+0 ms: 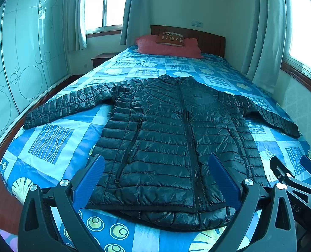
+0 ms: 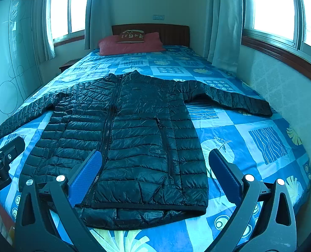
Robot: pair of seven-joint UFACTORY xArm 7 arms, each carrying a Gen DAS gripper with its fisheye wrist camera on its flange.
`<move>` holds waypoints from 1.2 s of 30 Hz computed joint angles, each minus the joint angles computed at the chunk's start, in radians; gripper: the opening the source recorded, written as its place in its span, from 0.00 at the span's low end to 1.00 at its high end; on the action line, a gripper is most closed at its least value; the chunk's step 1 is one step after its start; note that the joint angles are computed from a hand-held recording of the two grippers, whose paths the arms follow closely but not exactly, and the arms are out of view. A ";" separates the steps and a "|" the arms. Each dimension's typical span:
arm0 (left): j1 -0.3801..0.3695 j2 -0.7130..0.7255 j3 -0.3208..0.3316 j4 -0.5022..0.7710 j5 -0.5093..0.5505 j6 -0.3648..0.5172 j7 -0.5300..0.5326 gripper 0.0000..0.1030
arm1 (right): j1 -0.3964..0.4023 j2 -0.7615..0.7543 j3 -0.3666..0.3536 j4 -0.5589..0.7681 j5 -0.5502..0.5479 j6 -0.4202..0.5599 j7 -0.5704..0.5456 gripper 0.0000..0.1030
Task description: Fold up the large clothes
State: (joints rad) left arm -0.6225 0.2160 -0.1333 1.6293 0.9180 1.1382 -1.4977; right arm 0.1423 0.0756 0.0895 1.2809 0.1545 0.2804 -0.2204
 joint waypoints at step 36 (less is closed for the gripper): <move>0.008 -0.011 -0.002 -0.025 -0.012 -0.012 -0.006 0.95 | 0.005 -0.001 0.000 -0.007 -0.013 -0.002 0.011 0.98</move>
